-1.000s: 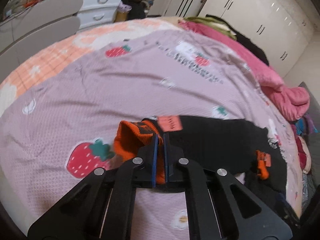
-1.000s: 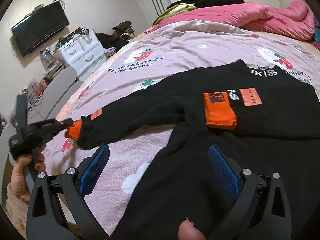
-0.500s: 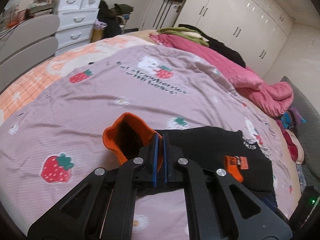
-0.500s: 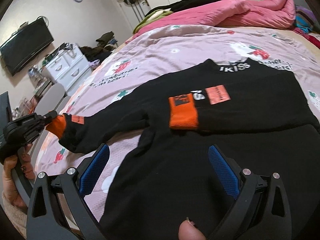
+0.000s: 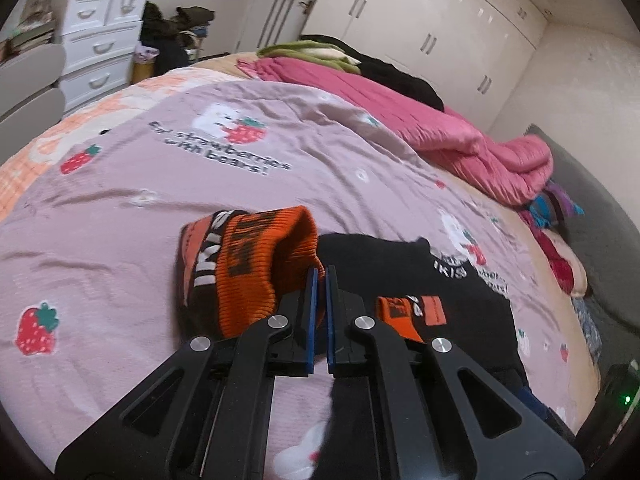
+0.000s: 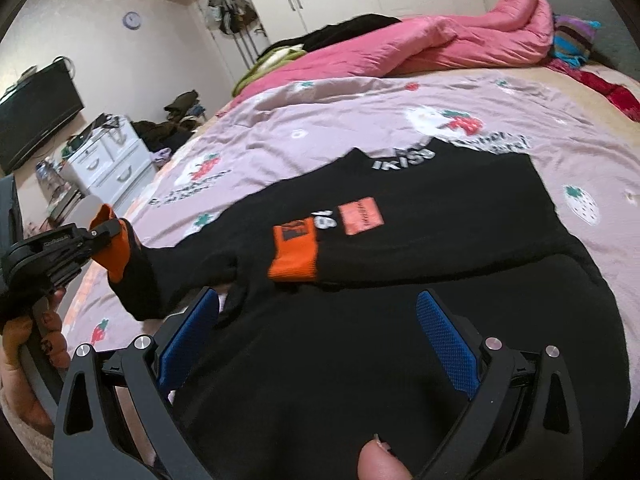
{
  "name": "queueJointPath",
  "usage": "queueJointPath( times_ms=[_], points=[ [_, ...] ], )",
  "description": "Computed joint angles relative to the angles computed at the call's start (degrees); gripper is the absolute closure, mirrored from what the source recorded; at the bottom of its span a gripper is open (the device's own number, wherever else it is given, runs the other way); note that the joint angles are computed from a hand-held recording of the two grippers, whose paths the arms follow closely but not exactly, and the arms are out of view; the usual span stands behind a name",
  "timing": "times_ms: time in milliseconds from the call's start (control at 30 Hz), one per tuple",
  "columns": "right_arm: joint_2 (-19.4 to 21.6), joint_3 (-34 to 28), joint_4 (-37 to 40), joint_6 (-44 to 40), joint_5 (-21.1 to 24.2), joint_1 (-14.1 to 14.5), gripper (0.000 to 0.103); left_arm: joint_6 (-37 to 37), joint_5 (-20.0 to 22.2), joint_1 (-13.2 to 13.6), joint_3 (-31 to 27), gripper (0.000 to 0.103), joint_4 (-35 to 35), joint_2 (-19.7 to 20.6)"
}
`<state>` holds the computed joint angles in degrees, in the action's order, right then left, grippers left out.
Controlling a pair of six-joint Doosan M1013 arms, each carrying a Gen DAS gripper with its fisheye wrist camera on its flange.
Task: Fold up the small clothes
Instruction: 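Fold the sleeve across the chest with the left gripper and release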
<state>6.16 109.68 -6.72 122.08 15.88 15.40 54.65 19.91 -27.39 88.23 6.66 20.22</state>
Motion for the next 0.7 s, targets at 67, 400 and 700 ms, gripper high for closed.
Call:
queueJointPath(
  times_ms=[67,400,700],
  points=[
    [-0.37,0.51,-1.02,1.57,-0.31,-0.57,0.005,2.01,0.16,-0.32,-0.47,0.103,-1.89,0.43],
    [-2.33,2.72,-9.97,12.93,-0.53,-3.37,0.005,10.77,-0.01,-1.88,-2.32,0.103,-10.61,2.05],
    [-3.37,4.01,-20.39,24.78,1.26,-5.22,0.005,17.78,1.38,-4.13,-5.20,0.103,-16.58,4.18]
  ],
)
